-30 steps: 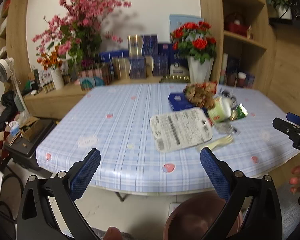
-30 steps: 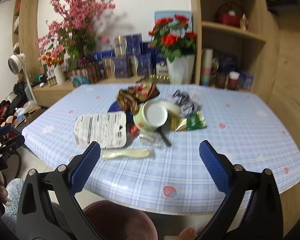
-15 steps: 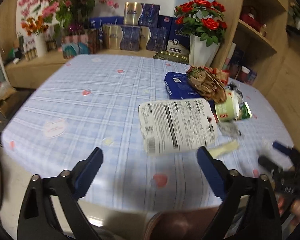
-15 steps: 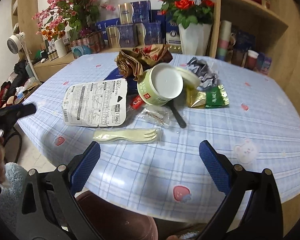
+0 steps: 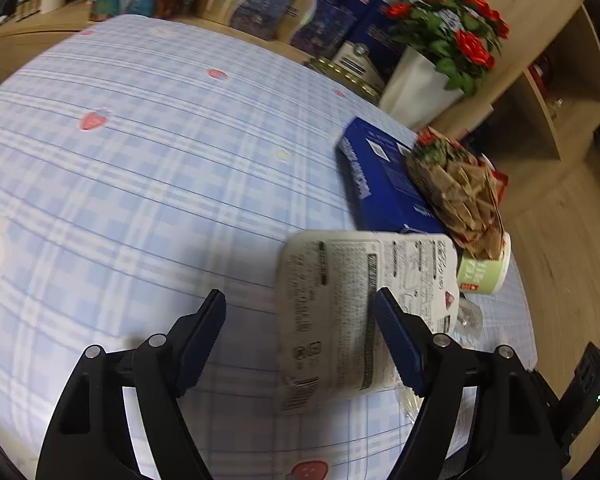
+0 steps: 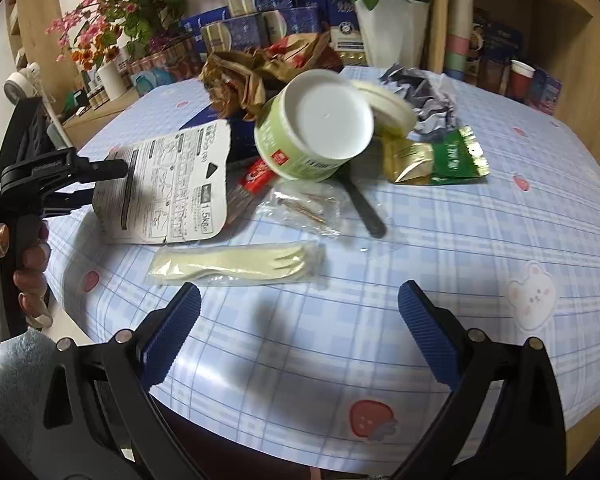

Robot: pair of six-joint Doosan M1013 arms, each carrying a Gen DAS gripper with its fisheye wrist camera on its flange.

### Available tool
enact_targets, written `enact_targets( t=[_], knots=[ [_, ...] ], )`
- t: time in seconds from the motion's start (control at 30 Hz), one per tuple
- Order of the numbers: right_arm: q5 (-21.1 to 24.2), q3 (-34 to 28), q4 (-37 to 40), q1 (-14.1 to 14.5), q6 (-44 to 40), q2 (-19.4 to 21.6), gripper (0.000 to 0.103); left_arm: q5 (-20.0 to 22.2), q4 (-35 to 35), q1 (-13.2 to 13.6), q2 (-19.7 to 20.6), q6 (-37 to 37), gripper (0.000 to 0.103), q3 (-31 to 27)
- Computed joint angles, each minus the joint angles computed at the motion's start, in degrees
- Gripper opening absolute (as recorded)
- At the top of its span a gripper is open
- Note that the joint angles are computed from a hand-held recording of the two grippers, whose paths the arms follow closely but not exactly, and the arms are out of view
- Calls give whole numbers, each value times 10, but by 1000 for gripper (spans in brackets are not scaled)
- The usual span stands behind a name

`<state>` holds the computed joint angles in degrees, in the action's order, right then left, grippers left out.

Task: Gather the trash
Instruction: 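Grasp the white rice-tray package with the left gripper and lift it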

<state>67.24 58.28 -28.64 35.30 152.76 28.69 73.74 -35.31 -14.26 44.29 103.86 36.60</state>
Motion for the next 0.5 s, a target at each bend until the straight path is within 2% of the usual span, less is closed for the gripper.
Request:
enact_targets(
  t=[0.1,0.17,0.2,0.23,0.33,0.43,0.5],
  knots=[
    [0,-9,10,-2,-17,7,97,-6,4,-6,-3,24,71,8],
    [1,-15,13,-2,-23,11,97,-6,10,-10,-3,29,65,7],
    [1,-18,15,-2,-27,13,97,-3,9,-11,-2,30,60,6],
    [1,-21,17,-3,-31,14,97,-3,9,-11,-3,31,48,6],
    [3,-26,21,-3,-38,17,97,-18,14,-14,-12,46,33,17],
    [4,-30,23,-3,-42,19,97,-34,10,-13,-23,58,21,31],
    [4,-31,24,-2,-42,18,97,-42,-9,-8,-31,67,16,42]
  ],
)
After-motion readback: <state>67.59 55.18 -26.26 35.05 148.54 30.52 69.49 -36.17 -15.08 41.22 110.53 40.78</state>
